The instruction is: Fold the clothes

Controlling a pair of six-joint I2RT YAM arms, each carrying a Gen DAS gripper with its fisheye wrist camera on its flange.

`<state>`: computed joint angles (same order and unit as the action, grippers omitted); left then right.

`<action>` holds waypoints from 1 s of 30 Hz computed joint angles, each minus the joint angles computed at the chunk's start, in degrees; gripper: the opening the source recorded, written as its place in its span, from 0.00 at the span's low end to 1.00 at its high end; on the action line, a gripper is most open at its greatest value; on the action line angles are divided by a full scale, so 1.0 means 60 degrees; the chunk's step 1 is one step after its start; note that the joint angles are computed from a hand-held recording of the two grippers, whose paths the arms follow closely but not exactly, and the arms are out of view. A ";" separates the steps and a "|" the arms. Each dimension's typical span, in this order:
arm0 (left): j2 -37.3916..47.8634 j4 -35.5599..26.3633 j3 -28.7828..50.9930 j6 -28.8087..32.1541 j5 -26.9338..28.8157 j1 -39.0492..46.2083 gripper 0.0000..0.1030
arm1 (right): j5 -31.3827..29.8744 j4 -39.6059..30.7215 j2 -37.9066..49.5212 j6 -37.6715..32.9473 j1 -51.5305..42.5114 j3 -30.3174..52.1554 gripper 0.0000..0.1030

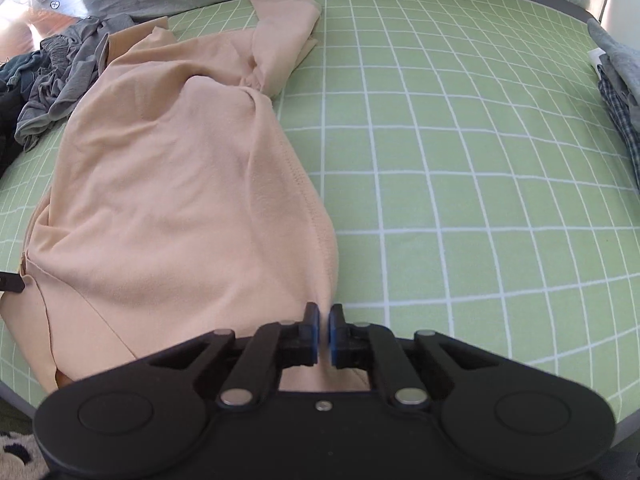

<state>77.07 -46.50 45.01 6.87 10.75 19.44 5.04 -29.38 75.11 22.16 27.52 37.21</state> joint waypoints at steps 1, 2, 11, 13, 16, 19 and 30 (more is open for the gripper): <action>-0.0273 -0.0172 -0.0059 0.0030 0.0101 0.0152 0.10 | 0.0030 -0.0143 -0.0183 -0.0158 0.0072 -0.0038 0.11; -0.0526 -0.0253 -0.0061 -0.0043 0.0130 0.0234 0.13 | 0.0209 -0.0159 -0.0305 -0.0394 0.0110 0.0005 0.14; 0.0222 0.0818 0.1886 -0.1410 0.0039 -0.0364 0.19 | -0.0243 0.1579 0.1498 -0.1202 -0.1285 0.2282 0.48; 0.0910 0.0770 0.2507 -0.1849 -0.0180 -0.0596 0.20 | -0.0478 0.1858 0.2356 -0.1192 -0.1427 0.2997 0.49; 0.1880 0.0662 0.3424 -0.2366 -0.0394 -0.0836 0.24 | -0.0756 0.2049 0.3652 -0.1178 -0.1571 0.4209 0.49; 0.2850 0.0756 0.4260 -0.2552 -0.0477 -0.0951 0.29 | -0.1007 0.2032 0.5034 -0.1227 -0.1743 0.5589 0.49; 0.6805 0.0505 0.7985 -0.3408 -0.1325 -0.1652 0.30 | -0.1635 0.0568 0.9702 -0.1515 -0.2352 1.0885 0.21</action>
